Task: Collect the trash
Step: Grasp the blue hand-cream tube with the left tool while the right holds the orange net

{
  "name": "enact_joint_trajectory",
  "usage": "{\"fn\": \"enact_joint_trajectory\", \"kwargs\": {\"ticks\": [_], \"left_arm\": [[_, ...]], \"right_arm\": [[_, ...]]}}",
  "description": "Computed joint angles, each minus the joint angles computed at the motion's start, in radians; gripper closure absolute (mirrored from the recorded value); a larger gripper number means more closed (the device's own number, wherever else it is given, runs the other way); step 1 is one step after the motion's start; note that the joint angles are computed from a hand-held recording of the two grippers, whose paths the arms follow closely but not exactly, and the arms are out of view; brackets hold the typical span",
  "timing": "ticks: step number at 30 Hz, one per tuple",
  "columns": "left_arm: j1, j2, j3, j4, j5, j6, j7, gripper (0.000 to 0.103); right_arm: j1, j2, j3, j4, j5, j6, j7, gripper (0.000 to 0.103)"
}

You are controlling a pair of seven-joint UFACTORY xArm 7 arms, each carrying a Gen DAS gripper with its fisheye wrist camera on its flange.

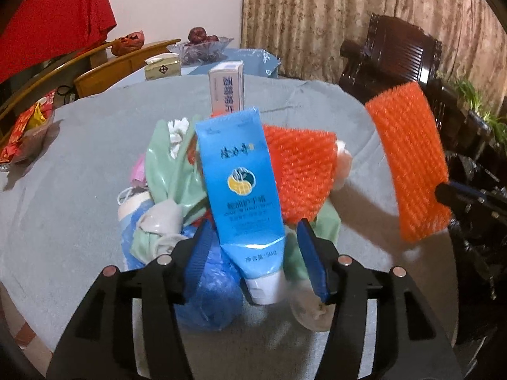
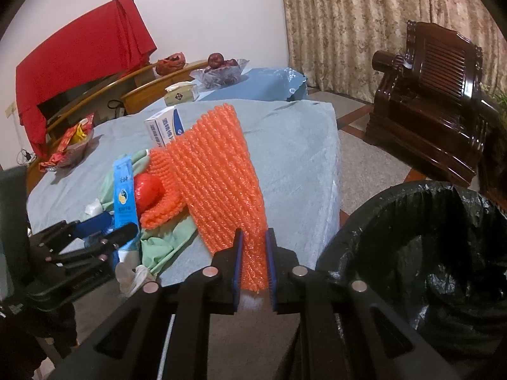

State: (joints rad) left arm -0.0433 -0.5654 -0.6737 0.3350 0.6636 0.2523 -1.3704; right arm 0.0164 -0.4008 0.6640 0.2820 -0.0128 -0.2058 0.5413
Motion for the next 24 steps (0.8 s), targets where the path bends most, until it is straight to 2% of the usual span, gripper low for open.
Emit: {"fn": "enact_joint_trajectory", "kwargs": {"ticks": [4, 5, 6, 7, 9, 10, 12, 15, 17, 19, 21, 24], "left_arm": [[0.022, 0.015, -0.021, -0.005, 0.015, -0.026, -0.021, 0.051], [0.028, 0.011, -0.027, -0.008, 0.018, -0.032, -0.028, 0.055], [0.032, 0.007, -0.028, -0.01, 0.017, -0.035, -0.033, 0.066], [0.035, 0.002, -0.027, -0.012, 0.013, -0.029, -0.035, 0.082], [0.029, -0.013, 0.002, -0.031, -0.001, -0.055, -0.03, 0.093], [0.021, -0.02, 0.025, -0.042, -0.01, -0.069, -0.014, 0.095], [0.015, -0.026, 0.029, -0.042, -0.029, -0.057, 0.013, 0.098], [-0.022, -0.03, 0.059, -0.045, -0.076, -0.04, 0.047, 0.096], [-0.04, -0.03, 0.065, -0.042, -0.095, -0.029, 0.064, 0.087], [-0.051, -0.04, 0.063, -0.044, -0.106, -0.028, 0.071, 0.059], [-0.054, -0.059, 0.042, -0.042, -0.11, -0.019, 0.068, 0.05], [-0.037, -0.034, 0.012, -0.024, -0.105, -0.005, 0.065, 0.049]], "right_arm": [[-0.014, 0.01, 0.016, 0.002, 0.002, -0.006, -0.001, 0.089], [-0.014, 0.013, 0.017, 0.002, 0.003, -0.005, -0.001, 0.089], [-0.013, 0.014, 0.019, 0.003, 0.004, -0.003, -0.002, 0.089], [-0.013, 0.015, 0.02, 0.004, 0.004, -0.002, -0.002, 0.089], [-0.014, 0.013, 0.024, 0.003, 0.005, -0.002, -0.001, 0.089], [-0.015, 0.014, 0.024, 0.004, 0.005, -0.001, 0.0, 0.089], [-0.015, 0.014, 0.026, 0.004, 0.007, -0.004, 0.003, 0.089], [-0.011, 0.011, 0.023, 0.004, 0.004, 0.001, 0.001, 0.089], [0.0, 0.008, 0.012, 0.005, 0.0, 0.006, 0.001, 0.089], [0.008, 0.003, 0.002, 0.005, -0.004, 0.011, 0.002, 0.089], [0.01, -0.001, -0.001, 0.006, -0.007, 0.015, 0.007, 0.089], [0.003, -0.007, 0.001, 0.006, -0.011, 0.013, 0.016, 0.089]]}}
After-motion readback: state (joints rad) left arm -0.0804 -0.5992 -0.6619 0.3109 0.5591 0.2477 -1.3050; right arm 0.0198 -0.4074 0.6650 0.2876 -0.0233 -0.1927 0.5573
